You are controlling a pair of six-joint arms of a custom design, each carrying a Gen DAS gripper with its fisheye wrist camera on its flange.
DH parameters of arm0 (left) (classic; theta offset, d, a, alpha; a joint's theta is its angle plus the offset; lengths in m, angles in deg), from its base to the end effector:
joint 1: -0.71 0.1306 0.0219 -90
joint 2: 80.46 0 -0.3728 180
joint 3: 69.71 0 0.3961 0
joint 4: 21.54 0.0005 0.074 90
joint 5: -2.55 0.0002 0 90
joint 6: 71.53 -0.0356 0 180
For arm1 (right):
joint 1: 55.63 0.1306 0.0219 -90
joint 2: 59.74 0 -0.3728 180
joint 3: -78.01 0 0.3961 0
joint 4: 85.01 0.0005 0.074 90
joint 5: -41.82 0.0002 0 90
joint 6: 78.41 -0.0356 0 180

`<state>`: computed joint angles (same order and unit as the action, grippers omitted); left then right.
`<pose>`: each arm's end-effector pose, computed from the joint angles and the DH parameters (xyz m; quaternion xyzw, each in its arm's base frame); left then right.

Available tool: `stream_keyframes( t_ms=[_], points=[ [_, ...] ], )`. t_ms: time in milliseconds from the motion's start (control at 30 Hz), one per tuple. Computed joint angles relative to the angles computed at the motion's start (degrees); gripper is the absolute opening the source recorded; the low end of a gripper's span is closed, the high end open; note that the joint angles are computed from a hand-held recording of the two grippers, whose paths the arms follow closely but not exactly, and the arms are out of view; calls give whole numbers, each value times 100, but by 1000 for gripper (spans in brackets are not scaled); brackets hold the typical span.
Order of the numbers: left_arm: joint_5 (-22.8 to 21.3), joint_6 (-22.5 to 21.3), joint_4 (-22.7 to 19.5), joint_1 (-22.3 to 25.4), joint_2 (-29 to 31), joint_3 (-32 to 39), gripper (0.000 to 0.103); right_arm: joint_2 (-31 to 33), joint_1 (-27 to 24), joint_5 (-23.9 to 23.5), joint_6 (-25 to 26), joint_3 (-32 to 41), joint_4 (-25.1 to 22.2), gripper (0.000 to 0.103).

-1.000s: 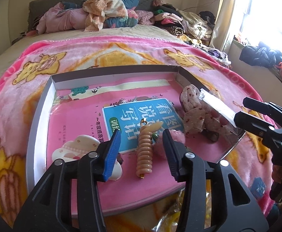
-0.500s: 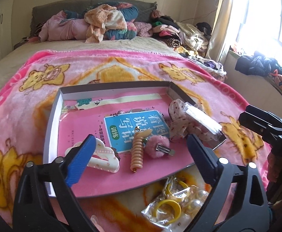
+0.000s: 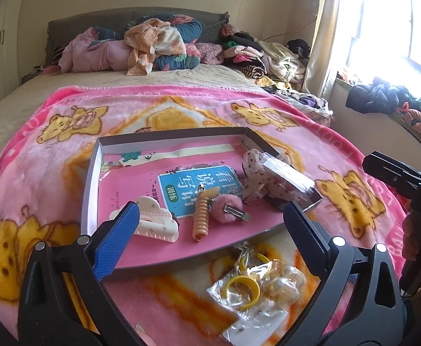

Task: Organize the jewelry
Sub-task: 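Withdraw both open tools from the box toward the remaining loose accessories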

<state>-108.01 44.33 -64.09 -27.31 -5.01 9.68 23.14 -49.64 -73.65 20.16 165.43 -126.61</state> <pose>0.3651 -0.1807 0.4515 -0.0607 0.8880 -0.0499 0.4532 0.4511 0.0622 0.4678 -0.2081 0.8537 0.1875 0.4391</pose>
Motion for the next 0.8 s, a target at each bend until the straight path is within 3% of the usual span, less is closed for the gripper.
stream_keyframes(
  t_ms=[800],
  points=[
    [-170, -32, -100, -341, -486, -457, 91, -660, 34, -34, 299, -528, -119, 95]
  ],
)
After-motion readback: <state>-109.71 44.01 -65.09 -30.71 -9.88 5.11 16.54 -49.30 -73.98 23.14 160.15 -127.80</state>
